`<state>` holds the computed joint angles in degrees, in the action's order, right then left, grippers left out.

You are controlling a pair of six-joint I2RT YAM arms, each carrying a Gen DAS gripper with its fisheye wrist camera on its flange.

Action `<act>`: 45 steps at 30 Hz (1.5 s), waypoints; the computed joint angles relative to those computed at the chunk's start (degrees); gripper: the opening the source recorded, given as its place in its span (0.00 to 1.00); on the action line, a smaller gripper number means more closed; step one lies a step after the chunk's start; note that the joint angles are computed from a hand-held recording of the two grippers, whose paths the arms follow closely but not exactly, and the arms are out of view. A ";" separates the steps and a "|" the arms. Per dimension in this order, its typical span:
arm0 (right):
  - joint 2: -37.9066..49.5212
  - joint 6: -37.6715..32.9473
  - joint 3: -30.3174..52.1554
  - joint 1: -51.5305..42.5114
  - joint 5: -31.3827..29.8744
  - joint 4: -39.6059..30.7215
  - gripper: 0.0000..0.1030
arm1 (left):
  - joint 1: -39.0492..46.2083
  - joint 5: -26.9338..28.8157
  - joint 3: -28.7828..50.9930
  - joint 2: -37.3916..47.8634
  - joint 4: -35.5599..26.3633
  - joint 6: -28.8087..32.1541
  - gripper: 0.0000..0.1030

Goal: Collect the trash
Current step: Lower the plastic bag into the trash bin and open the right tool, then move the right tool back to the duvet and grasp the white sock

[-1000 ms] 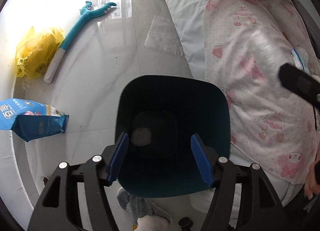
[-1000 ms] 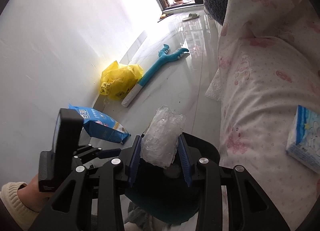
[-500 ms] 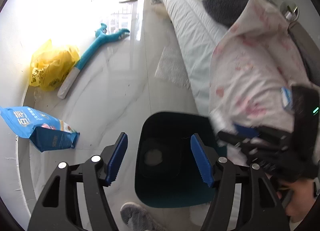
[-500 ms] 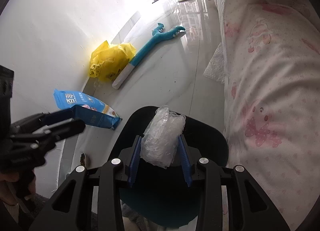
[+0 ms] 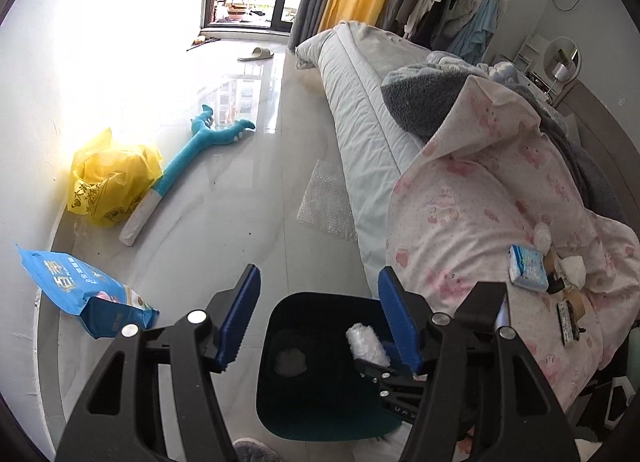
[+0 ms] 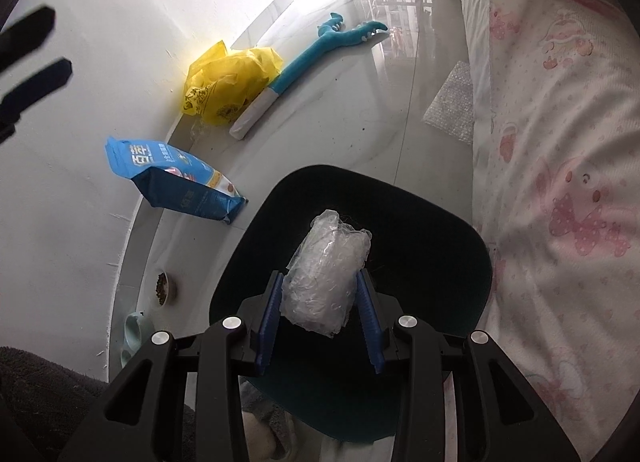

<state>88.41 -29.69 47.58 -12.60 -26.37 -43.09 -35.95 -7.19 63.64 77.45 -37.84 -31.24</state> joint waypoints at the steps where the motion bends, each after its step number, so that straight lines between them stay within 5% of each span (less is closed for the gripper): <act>1: 0.49 -0.28 -0.40 -0.03 0.40 0.46 0.37 | -0.41 -0.70 0.83 -0.17 -0.43 0.01 0.64; 5: 0.99 -0.46 -2.04 0.96 1.94 1.99 0.38 | -1.98 -2.44 4.88 0.73 -2.87 0.55 0.64; 10: -0.40 -3.12 -2.25 -0.36 2.29 0.61 0.58 | -3.43 -5.06 8.21 1.16 -2.86 1.68 0.73; 18: -4.21 -8.75 0.11 -6.01 -1.57 -6.21 0.59 | -6.60 -5.00 12.47 2.07 -0.69 0.91 0.81; 29: -8.37 -22.16 10.09 -20.63 -11.04 -21.81 0.67 | -12.60 -9.53 16.17 6.65 2.91 3.88 0.85; 45: 3.03 -38.90 29.81 -40.71 -20.55 -36.27 0.76 | -19.08 -11.53 24.77 17.75 5.44 3.25 0.92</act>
